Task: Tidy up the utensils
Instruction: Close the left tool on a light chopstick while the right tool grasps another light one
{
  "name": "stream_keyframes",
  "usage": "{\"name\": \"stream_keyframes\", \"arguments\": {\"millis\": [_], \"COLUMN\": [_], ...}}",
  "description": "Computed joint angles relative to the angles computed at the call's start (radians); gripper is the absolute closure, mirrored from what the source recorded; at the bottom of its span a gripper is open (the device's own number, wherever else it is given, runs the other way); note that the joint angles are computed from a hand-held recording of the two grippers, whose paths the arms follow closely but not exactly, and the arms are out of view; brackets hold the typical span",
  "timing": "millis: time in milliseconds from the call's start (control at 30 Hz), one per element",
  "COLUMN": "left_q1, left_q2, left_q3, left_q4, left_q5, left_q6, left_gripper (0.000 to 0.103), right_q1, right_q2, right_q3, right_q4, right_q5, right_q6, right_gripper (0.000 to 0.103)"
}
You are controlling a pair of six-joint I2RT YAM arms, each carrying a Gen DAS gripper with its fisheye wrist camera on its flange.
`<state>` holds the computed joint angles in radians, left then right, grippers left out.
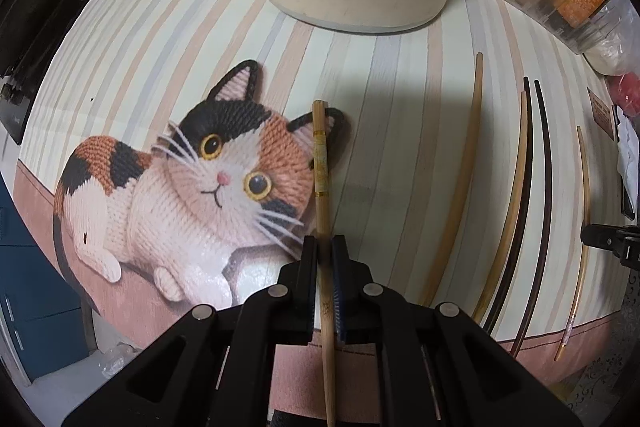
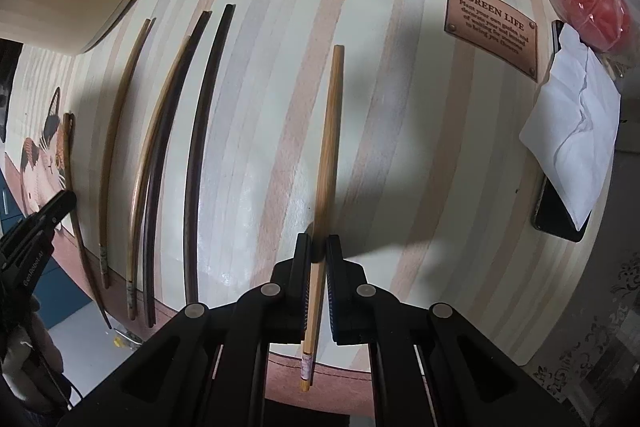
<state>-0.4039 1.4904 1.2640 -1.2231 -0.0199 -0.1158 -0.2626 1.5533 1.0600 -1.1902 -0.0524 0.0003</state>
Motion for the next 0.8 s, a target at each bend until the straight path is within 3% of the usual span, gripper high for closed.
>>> {"name": "stream_keyframes", "arguments": {"millis": [367,800], "left_q1": [-0.018,0.032], "left_q2": [0.066,0.004], "left_q3": [0.041,-0.017], "left_q4": [0.030,0.046], "left_q5": [-0.006,0.019], "left_q6": [0.005,0.048], "left_gripper": [0.098,0.099], "right_q1": [0.074,0.091], "right_q2": [-0.028,-0.137], "right_q3": [-0.020,-0.133], "right_q4": [0.002,0.072], "right_q5": [0.033,0.029], "right_q6": [0.052,0.084], "right_gripper": [0.096,0.096]}}
